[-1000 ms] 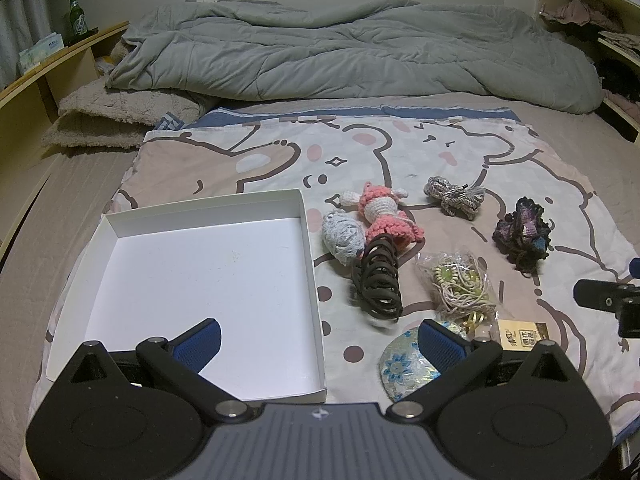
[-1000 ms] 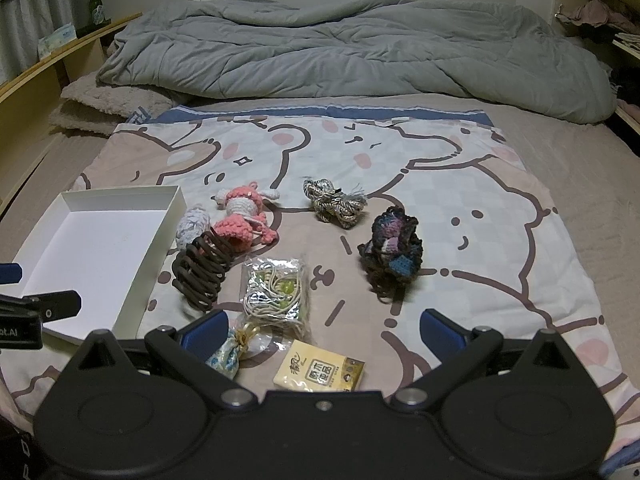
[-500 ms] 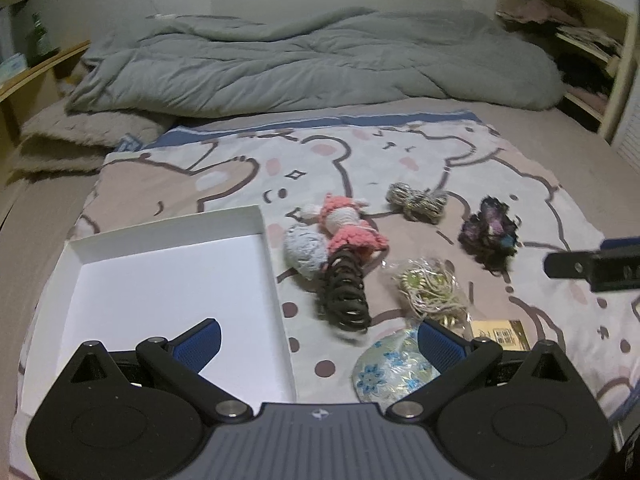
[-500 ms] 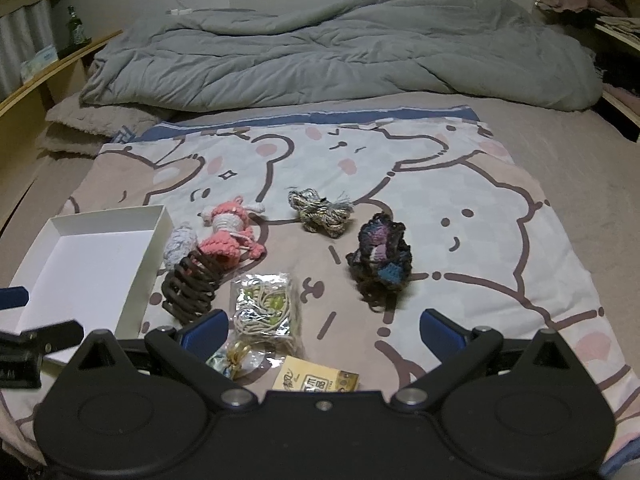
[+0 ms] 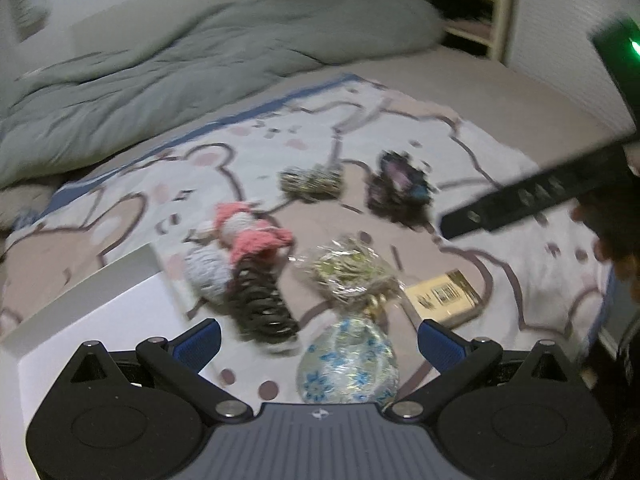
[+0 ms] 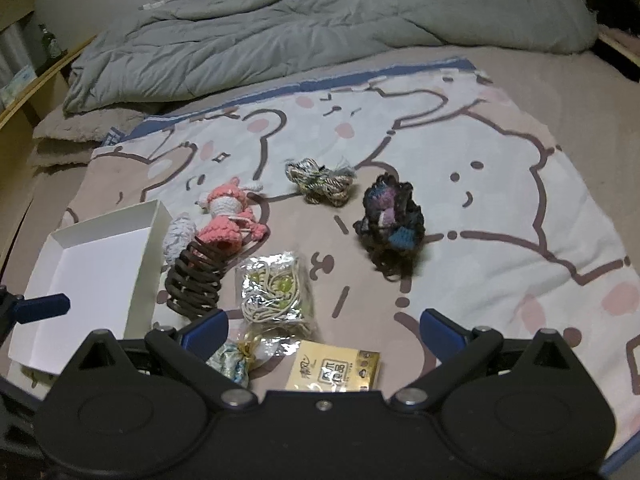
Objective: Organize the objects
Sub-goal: 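Grasp the blue floral pouch with the left tool while the right tool grasps the gold tissue pack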
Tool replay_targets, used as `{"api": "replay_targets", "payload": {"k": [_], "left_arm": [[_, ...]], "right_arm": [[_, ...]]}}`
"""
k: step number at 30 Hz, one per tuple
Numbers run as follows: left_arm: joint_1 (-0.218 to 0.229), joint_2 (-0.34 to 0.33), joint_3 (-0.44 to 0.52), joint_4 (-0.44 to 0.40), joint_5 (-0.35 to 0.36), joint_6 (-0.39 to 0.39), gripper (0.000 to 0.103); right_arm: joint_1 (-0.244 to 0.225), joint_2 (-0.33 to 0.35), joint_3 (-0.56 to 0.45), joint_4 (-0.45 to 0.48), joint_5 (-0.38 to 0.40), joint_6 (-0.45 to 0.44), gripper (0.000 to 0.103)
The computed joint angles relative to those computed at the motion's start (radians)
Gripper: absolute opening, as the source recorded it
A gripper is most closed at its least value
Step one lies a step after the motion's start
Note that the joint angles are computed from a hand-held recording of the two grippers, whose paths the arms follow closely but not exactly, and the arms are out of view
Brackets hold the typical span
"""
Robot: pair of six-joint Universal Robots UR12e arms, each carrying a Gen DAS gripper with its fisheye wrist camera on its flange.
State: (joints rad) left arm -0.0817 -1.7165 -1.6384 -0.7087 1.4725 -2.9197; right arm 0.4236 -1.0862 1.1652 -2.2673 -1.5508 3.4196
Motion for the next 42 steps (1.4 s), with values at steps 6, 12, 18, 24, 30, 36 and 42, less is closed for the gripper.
{"api": "replay_targets", "payload": {"k": [6, 12, 18, 24, 30, 36, 42], "left_arm": [[0.002, -0.043, 0.032, -0.092, -0.078, 0.141, 0.103], [0.005, -0.080, 0.057, -0.199, -0.115, 0.216, 0.103], [0.012, -0.108, 0.078, -0.260, -0.122, 0.220, 0.103], [0.026, -0.141, 0.111, -0.319, -0.173, 0.159, 0.103], [0.024, -0.168, 0.136, -0.389, -0.126, 0.079, 0.103], [0.020, -0.161, 0.112, -0.357, -0.107, 0.121, 0.103], [0.019, -0.154, 0.100, -0.342, -0.115, 0.136, 0.103]], "right_arm": [[-0.010, 0.035, -0.044, 0.086, 0.023, 0.080, 0.103], [-0.011, 0.066, -0.075, 0.163, 0.011, 0.083, 0.103], [-0.009, 0.098, -0.118, 0.257, 0.021, 0.136, 0.103], [-0.002, 0.118, -0.140, 0.307, 0.014, 0.125, 0.103], [0.006, 0.136, -0.163, 0.363, 0.008, 0.106, 0.102], [0.004, 0.150, -0.184, 0.406, 0.022, 0.110, 0.085], [0.004, 0.148, -0.179, 0.406, 0.042, 0.083, 0.076]]}}
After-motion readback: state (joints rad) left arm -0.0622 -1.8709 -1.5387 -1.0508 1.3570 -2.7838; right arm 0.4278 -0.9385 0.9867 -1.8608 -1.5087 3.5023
